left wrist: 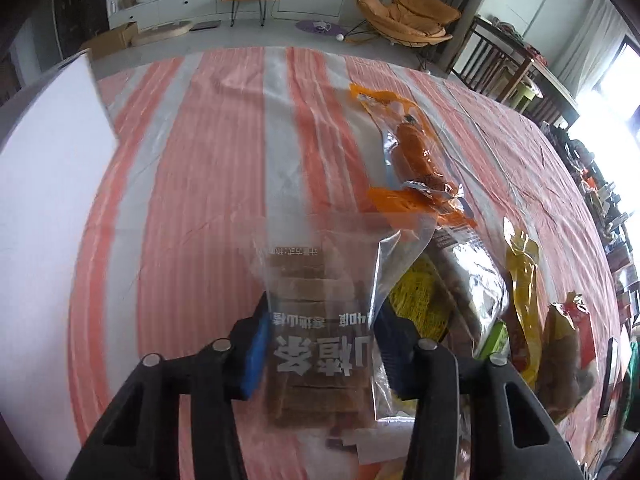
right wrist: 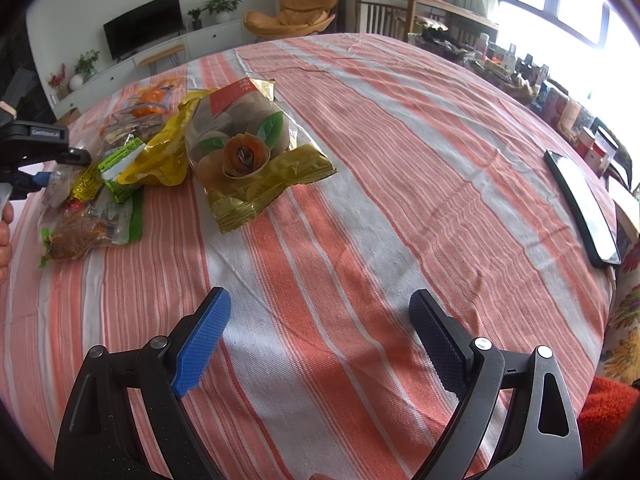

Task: Organize snacks
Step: 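Close the left tool on the clear cake-square bag, then lift the cake-square bag with the left tool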

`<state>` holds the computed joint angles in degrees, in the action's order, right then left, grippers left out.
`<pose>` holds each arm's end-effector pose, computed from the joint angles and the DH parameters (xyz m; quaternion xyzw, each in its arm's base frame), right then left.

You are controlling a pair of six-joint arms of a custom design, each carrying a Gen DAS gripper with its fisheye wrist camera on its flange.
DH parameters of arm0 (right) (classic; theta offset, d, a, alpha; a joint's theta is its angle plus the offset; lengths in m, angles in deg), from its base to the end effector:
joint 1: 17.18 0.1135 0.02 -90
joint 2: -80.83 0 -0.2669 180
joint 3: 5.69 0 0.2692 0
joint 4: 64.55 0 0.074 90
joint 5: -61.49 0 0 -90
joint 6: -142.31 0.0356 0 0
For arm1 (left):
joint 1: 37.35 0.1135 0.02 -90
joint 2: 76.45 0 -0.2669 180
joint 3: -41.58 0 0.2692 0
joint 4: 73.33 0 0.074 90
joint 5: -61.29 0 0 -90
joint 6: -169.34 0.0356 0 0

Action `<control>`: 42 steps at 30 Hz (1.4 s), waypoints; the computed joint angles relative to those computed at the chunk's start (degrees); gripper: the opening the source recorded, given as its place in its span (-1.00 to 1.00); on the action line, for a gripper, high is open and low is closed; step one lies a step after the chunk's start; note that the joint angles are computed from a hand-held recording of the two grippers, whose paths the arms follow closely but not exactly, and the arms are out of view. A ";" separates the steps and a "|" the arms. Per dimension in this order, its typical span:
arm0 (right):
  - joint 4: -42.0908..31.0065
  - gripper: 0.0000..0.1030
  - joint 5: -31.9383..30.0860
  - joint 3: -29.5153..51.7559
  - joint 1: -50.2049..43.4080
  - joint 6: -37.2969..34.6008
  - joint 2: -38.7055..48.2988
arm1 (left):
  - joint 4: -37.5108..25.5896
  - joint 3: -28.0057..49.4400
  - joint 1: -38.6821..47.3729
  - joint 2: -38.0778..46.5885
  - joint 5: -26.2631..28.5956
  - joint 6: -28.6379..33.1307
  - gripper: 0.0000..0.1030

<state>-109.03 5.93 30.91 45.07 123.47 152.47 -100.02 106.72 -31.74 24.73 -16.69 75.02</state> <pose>0.0994 0.1456 0.1106 0.1008 0.9462 -0.0365 0.3053 0.3384 0.0258 0.1202 -0.0591 0.9650 -0.0991 0.2356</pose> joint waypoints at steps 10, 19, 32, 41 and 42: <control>0.12 0.81 0.09 -0.09 0.16 0.19 0.11 | -8.27 -24.60 6.53 -30.27 0.49 10.36 -0.15; 0.34 0.81 0.11 -0.17 0.14 0.04 0.16 | 9.49 -41.06 -0.35 -38.33 -8.73 7.80 0.78; 1.17 0.81 0.21 -0.24 -0.64 -1.10 0.20 | 14.37 -42.48 0.24 -36.19 -8.95 6.56 0.99; 1.32 0.81 0.26 -0.30 -0.55 -1.05 0.34 | 14.43 -42.51 0.25 -36.16 -8.96 6.55 0.99; 1.32 0.81 0.26 -0.30 -0.55 -1.05 0.34 | 14.42 -42.53 0.25 -36.19 -8.97 6.55 0.99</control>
<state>-107.71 6.19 30.61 44.52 122.42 152.81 -85.60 64.20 -31.48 -11.46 -25.66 81.57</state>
